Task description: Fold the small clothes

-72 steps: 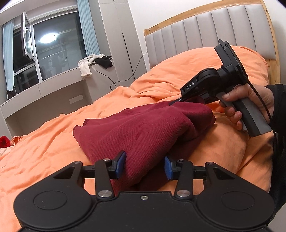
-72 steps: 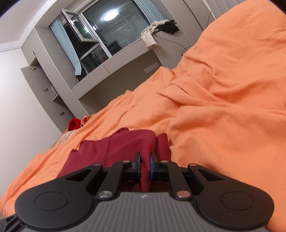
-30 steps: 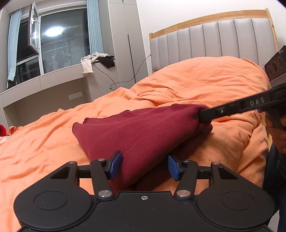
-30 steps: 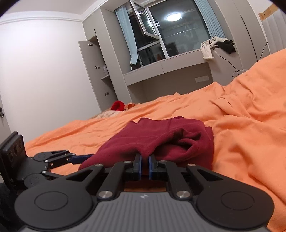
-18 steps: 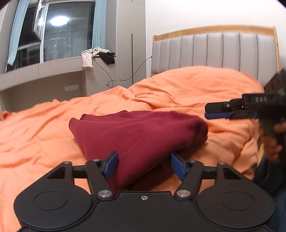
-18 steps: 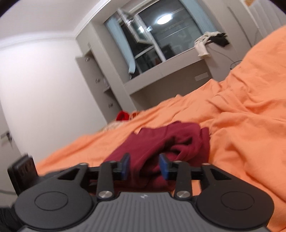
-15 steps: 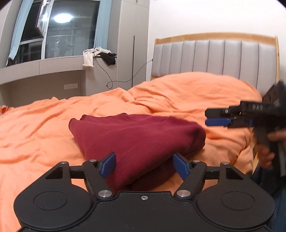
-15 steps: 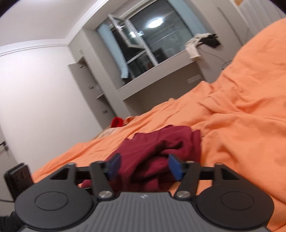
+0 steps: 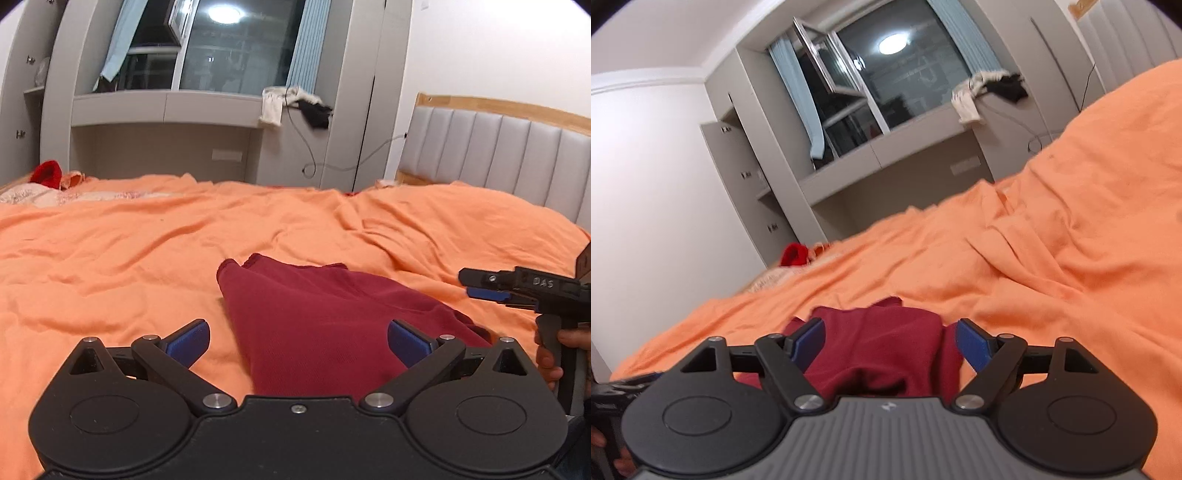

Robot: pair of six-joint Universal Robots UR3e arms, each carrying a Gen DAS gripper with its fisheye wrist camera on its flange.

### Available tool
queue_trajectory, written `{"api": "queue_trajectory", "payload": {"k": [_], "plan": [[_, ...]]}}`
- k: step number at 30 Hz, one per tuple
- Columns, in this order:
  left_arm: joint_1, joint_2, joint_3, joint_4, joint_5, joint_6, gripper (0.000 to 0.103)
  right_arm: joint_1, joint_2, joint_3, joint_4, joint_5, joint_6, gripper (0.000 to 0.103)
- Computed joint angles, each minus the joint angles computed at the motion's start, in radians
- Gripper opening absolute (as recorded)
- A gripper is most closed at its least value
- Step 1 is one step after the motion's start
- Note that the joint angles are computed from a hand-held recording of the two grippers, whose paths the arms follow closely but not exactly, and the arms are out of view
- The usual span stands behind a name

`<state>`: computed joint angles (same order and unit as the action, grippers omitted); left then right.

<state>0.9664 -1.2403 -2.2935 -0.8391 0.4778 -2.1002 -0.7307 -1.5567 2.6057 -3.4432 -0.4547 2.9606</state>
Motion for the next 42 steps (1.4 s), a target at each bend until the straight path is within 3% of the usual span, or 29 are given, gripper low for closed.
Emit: {"api": "queue_trajectory", "payload": {"k": [4, 10, 18, 22, 24, 26, 28, 30, 36, 39, 40, 41, 42], "plan": [[-0.116, -0.175, 0.07, 0.233, 0.099, -0.19, 0.102, 0.092, 0.181, -0.137, -0.05, -0.082, 0.078, 0.06], [-0.173, -0.329, 0.128, 0.337, 0.179, -0.302, 0.102, 0.153, 0.31, -0.257, -0.049, -0.134, 0.099, 0.053], [-0.162, -0.413, 0.198, 0.198, 0.156, -0.271, 0.103, 0.164, 0.339, -0.256, -0.076, -0.136, 0.116, 0.05], [-0.169, -0.432, 0.204, 0.204, 0.157, -0.282, 0.103, 0.153, 0.318, -0.234, -0.081, -0.117, 0.106, 0.046], [-0.172, -0.435, 0.199, 0.219, 0.159, -0.285, 0.103, 0.146, 0.306, -0.224, -0.074, -0.105, 0.089, 0.038], [-0.172, -0.435, 0.193, 0.229, 0.159, -0.284, 0.103, 0.158, 0.28, -0.225, -0.02, -0.125, 0.054, 0.019], [-0.171, -0.434, 0.191, 0.23, 0.158, -0.282, 0.103, 0.176, 0.253, -0.224, 0.026, -0.16, 0.024, 0.009], [-0.171, -0.435, 0.193, 0.228, 0.156, -0.277, 0.103, 0.181, 0.217, -0.209, 0.046, -0.189, 0.014, 0.006], [-0.166, -0.451, 0.248, 0.13, 0.141, -0.231, 0.103, 0.144, 0.156, -0.161, 0.103, -0.171, -0.03, 0.007], [-0.166, -0.461, 0.259, 0.107, 0.141, -0.215, 0.103, 0.118, 0.159, -0.152, 0.125, -0.14, -0.03, 0.017], [-0.168, -0.461, 0.254, 0.118, 0.142, -0.213, 0.103, 0.105, 0.157, -0.146, 0.124, -0.127, -0.024, 0.026], [-0.172, -0.46, 0.248, 0.13, 0.144, -0.211, 0.103, 0.095, 0.156, -0.141, 0.116, -0.118, -0.01, 0.044], [-0.178, -0.459, 0.245, 0.136, 0.146, -0.205, 0.102, 0.088, 0.158, -0.136, 0.103, -0.11, 0.004, 0.055]]}}
